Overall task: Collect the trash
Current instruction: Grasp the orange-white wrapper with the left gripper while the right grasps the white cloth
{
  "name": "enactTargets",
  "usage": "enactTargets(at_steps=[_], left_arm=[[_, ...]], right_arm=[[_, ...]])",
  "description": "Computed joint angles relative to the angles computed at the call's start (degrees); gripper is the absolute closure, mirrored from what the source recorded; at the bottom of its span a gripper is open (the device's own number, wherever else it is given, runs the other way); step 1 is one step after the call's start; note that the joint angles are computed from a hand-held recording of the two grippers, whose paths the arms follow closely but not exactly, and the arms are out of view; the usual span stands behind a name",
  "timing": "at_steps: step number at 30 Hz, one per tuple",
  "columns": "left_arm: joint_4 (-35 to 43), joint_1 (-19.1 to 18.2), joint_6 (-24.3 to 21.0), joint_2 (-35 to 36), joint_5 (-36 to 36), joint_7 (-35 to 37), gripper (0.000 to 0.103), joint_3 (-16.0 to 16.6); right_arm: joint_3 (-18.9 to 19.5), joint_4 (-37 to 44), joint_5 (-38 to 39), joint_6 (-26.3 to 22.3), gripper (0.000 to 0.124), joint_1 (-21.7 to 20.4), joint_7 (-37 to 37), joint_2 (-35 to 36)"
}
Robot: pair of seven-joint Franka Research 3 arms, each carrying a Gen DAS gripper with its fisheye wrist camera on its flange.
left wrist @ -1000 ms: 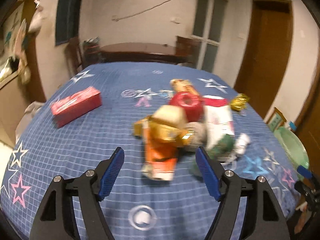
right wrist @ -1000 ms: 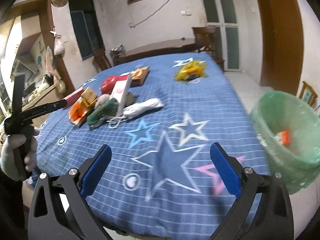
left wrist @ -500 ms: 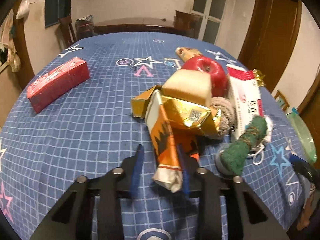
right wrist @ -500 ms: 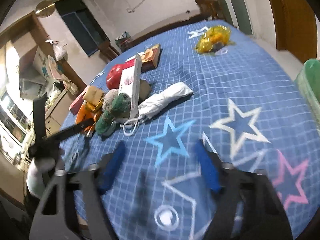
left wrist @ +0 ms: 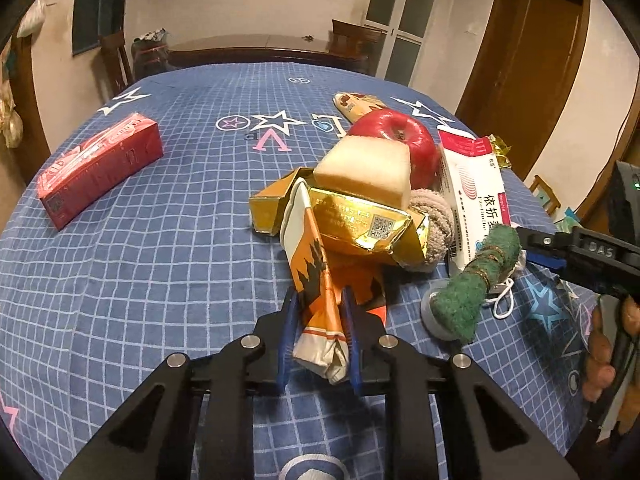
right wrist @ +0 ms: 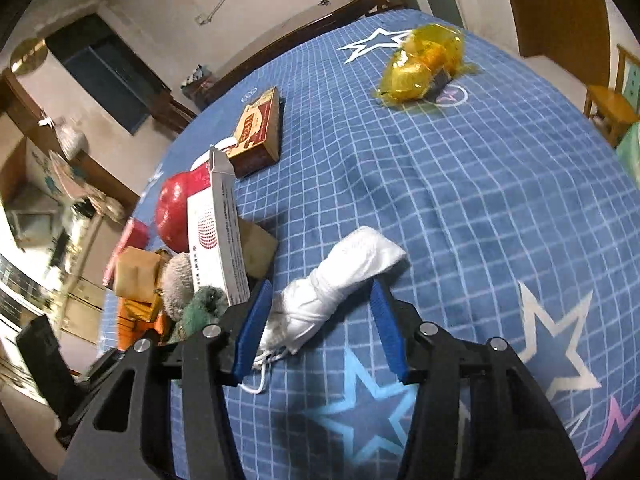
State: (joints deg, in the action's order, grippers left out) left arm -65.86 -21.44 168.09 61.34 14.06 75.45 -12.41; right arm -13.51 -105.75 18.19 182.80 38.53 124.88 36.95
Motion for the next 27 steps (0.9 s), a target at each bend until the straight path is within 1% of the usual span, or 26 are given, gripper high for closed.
enactTargets(at_steps=[1, 3, 4, 6, 8, 9, 12, 13, 14, 16, 17, 19, 20, 22, 23, 24, 25, 27], left_arm=[[0.3, 0.4, -0.2, 0.2, 0.0, 0.6, 0.08, -0.5], [0.6, 1.0, -0.5, 0.6, 0.0, 2.5, 0.08, -1.6], [0.9, 1.6, -0.8, 0.8, -0.3, 3.8, 0.08, -2.6], [1.4, 2.9, -1.3, 1.4, -1.1, 6.7, 0.08, -4.7], [2.0, 4.2, -2.2, 2.0, -2.4, 9.7, 0.08, -6.9], [2.6, 5.2, -2.8, 2.5, -3.4, 11.9, 0.08, -8.7], [3.1, 6.6, -3.4, 3.3, -6.3, 15.6, 0.08, -11.0], [3.2, 6.8, -3.5, 3.3, -7.1, 16.6, 0.08, -11.3], [3.4, 6.8, -3.7, 3.5, -7.7, 17.5, 0.08, -11.4], [3.2, 6.8, -3.8, 3.4, -8.7, 18.9, 0.08, -11.4], [3.5, 6.7, -4.1, 3.4, -9.1, 19.4, 0.08, -11.3], [3.8, 6.1, -4.2, 3.4, -9.8, 19.8, 0.08, -10.7], [4.0, 5.7, -4.2, 3.5, -10.0, 19.8, 0.08, -10.3], [4.7, 5.0, -4.4, 3.7, -10.3, 19.7, 0.08, -9.7], [5.1, 4.7, -4.5, 3.9, -10.4, 19.6, 0.079, -9.3], [5.6, 4.3, -4.5, 4.2, -10.4, 19.3, 0.078, -8.9], [6.0, 4.0, -4.5, 4.4, -10.5, 19.0, 0.078, -8.6], [6.8, 3.2, -4.4, 4.7, -10.5, 17.8, 0.076, -7.5]], right_arm=[[-2.9, 0.6, -0.7, -1.5, 0.075, 2.6, 0.4, 0.4], [-5.3, 1.8, -2.9, -3.6, 0.077, 4.4, 0.5, 1.2], [-5.3, 2.7, -4.2, -4.5, 0.08, 4.1, 0.1, 1.6], [-3.6, 4.5, -7.5, -6.6, 0.089, 2.3, -2.4, 1.7], [-4.6, 5.8, -11.5, -10.2, 0.095, 2.7, -3.6, 1.5], [-4.8, 6.1, -13.5, -11.9, 0.102, 2.7, -4.4, 1.0], [-2.8, 6.5, -17.7, -18.4, 0.102, 0.3, -7.8, -1.6], [-1.9, 6.8, -19.2, -22.0, 0.102, -0.6, -9.5, -2.6], [-0.8, 6.8, -20.1, -24.5, 0.102, -1.6, -10.8, -3.5], [3.8, 7.1, -19.7, -30.7, 0.102, -5.5, -15.7, -5.3], [6.3, 8.3, -18.8, -33.1, 0.102, -7.8, -18.0, -4.9], [8.0, 9.0, -19.8, -35.1, 0.101, -9.3, -17.6, -4.4], [8.7, 9.3, -20.1, -35.5, 0.099, -10.0, -17.1, -4.2], [8.5, 7.0, -21.2, -31.8, 0.099, -9.8, -13.2, -4.8], [8.0, 6.5, -22.1, -30.3, 0.095, -9.4, -11.4, -4.7], [6.6, 5.4, -23.6, -27.9, 0.09, -8.3, -8.2, -5.0], [5.7, 4.4, -24.7, -25.5, 0.081, -7.5, -5.6, -5.1], [4.6, 3.2, -26.1, -22.6, 0.08, -6.5, -2.2, -5.0]])
